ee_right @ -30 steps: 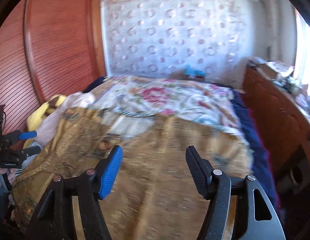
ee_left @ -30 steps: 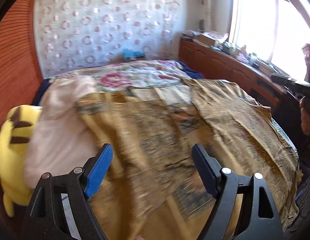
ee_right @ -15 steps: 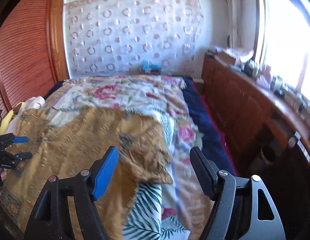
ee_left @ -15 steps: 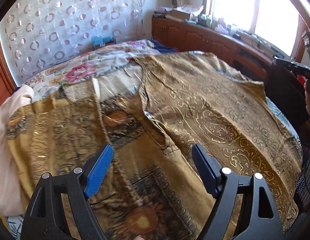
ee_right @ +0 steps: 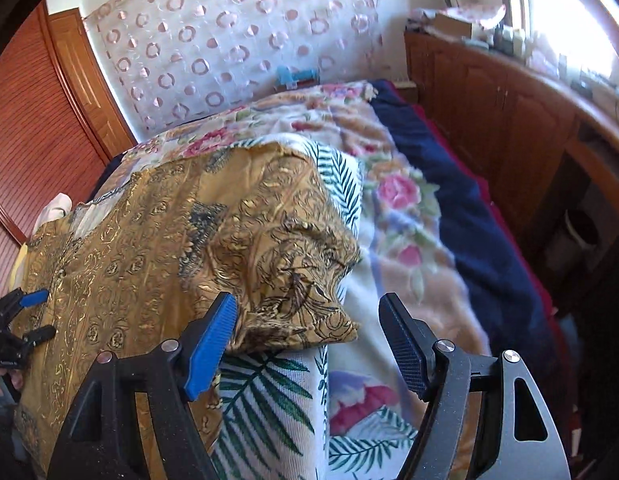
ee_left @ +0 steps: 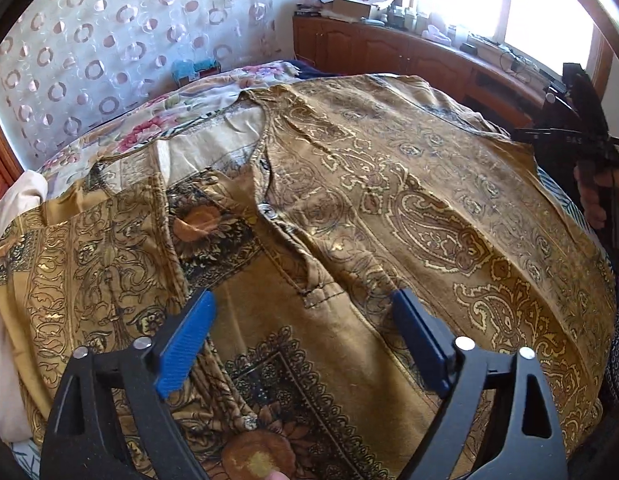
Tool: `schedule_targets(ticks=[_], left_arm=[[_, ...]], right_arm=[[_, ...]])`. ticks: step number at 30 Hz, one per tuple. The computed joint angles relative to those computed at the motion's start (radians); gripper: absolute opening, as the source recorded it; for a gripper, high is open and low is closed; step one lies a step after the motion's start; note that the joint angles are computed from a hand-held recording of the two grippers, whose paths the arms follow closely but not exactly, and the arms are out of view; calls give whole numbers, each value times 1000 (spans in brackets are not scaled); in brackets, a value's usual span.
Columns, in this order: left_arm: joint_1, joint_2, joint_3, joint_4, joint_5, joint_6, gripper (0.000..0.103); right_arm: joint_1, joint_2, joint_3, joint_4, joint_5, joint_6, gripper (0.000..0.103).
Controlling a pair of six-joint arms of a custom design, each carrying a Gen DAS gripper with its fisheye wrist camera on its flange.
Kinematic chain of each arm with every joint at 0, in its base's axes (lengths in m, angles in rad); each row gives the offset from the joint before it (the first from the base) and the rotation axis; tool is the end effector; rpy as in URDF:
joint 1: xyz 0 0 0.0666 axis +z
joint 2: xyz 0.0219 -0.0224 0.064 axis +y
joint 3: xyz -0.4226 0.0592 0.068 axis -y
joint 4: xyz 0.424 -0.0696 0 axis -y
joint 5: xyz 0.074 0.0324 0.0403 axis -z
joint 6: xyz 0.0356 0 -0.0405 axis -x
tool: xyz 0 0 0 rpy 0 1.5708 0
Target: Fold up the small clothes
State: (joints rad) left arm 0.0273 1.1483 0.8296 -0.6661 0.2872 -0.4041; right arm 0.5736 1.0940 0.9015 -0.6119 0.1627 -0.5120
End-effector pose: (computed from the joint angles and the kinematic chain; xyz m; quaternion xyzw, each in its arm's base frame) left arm 0.3731 -0.0003 0.3209 0.2181 0.9230 -0.0727 0.3085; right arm 0.3226 0.2011 0.3774 0.0019 0.9249 0.1280 0.3580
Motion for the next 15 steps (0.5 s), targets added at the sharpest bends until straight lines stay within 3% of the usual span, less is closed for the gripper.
schedule_targets(ticks=[2,6,10,13,15], left_arm=[[-12,8,4,-8,-2,-10,103],[-18,11,7,-11,-5,-13,103],[-18,11,8,-10,-6,-13,103],[-17,11,7,-10,-5,-14,103],[-17,11,7,-10,-6,-14,103]], right_arm=[[-33,21,26,-22,-54,-1,75],[-101,39,74,-75,-157,9,75],[-124,66,94,-64,-215,4,73],[-134,66,88,-47,-257,0,60],[-131,77,92,-33,-265,3,45]])
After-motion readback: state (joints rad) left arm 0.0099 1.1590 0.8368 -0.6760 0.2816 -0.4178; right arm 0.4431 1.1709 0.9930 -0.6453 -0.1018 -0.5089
